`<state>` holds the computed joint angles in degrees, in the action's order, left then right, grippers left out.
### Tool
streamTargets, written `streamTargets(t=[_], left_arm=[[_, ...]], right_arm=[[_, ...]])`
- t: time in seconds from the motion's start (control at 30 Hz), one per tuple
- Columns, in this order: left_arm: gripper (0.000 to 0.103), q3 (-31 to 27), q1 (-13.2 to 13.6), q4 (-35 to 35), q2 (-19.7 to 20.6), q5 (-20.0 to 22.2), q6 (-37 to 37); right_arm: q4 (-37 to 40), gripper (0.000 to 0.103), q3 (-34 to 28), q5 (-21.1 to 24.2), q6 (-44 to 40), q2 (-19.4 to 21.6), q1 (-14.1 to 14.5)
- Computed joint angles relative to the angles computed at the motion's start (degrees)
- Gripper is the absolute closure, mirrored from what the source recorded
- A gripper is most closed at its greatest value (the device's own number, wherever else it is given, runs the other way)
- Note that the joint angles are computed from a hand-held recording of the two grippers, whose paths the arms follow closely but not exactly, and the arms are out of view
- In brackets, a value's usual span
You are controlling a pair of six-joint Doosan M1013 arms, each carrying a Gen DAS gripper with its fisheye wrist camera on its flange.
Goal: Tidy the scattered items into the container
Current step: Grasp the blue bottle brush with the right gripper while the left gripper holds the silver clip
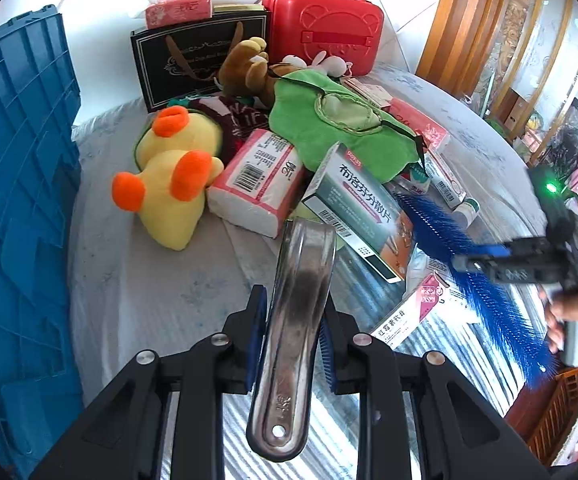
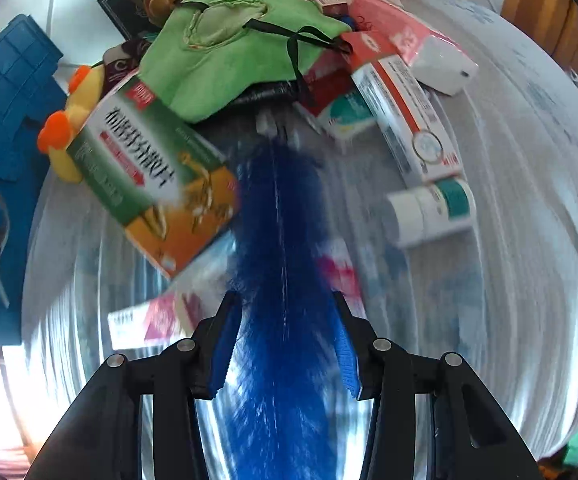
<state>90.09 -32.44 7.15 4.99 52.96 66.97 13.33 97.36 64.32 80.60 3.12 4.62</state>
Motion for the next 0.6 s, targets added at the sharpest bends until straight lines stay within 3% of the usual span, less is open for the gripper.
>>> streamTargets(t=[0.17,0.23,0.27,0.3,0.6], left_arm=[[0.079,0.2,0.1,0.3,-0.3,0.1,-0.8],[0.079,0.2,0.1,0.2,-0.4,0.0,-0.7],[0.079,0.1,0.0,0.2,-0.3,0.0,-0.7],[0.079,0.0,-0.1,0.2,-0.3,0.0,-0.7],[0.079,-1.7,-0.7,0.7,-0.1,-0.7,-0.4]], right_arm=[[-2.0,0.061,-1.7,0.6,0.6,3.0,1.0],[-2.9,0.068,-1.6,0.3,1.0,3.1,1.2],[-3.0,0.083,-1.6,0.5,1.1,3.0,1.2],[-2.8,0.09,-1.5,0.7,1.1,2.8,0.9],[0.0,0.092,-1.0,4.0,0.0,-1.2,-1.7]])
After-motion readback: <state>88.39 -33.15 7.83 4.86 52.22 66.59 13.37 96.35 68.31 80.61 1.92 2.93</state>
